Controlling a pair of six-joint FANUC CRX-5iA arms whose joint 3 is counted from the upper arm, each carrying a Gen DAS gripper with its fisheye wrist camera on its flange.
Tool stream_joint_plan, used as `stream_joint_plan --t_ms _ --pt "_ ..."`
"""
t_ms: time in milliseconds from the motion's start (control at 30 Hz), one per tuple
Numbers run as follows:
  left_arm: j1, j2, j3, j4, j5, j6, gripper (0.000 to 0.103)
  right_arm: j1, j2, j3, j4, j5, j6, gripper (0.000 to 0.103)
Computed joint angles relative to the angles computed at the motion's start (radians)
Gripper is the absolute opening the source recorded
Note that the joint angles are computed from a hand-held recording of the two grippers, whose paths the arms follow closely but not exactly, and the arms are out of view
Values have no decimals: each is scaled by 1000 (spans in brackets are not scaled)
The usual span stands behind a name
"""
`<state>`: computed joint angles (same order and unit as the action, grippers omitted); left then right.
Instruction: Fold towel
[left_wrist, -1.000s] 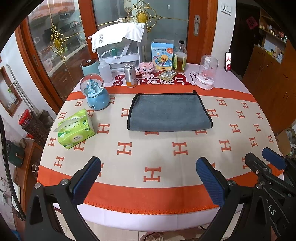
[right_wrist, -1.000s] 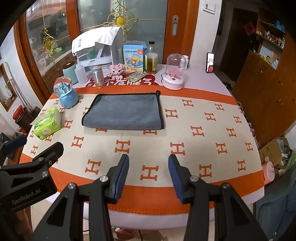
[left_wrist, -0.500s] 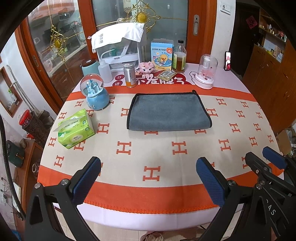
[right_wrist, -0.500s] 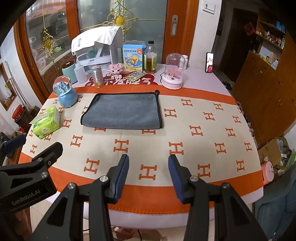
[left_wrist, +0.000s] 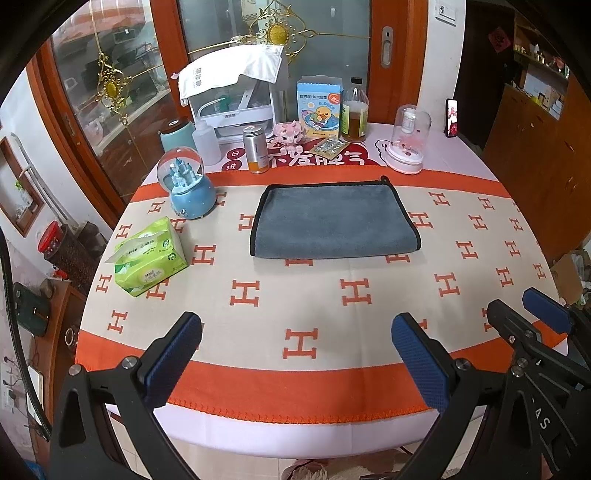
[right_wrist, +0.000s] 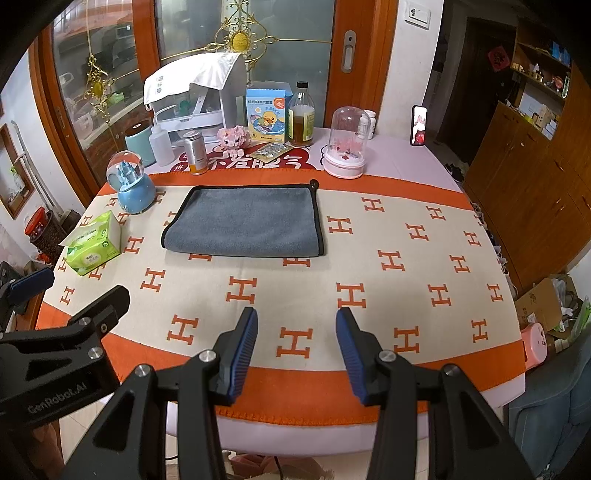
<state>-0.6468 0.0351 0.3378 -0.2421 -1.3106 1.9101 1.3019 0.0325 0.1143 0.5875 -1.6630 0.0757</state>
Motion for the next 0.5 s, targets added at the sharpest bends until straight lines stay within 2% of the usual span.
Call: stream_joint_plan --t_ms 500 --pt "7 7 9 -1 -4 -11 102 -3 1 0 -1 6 13 45"
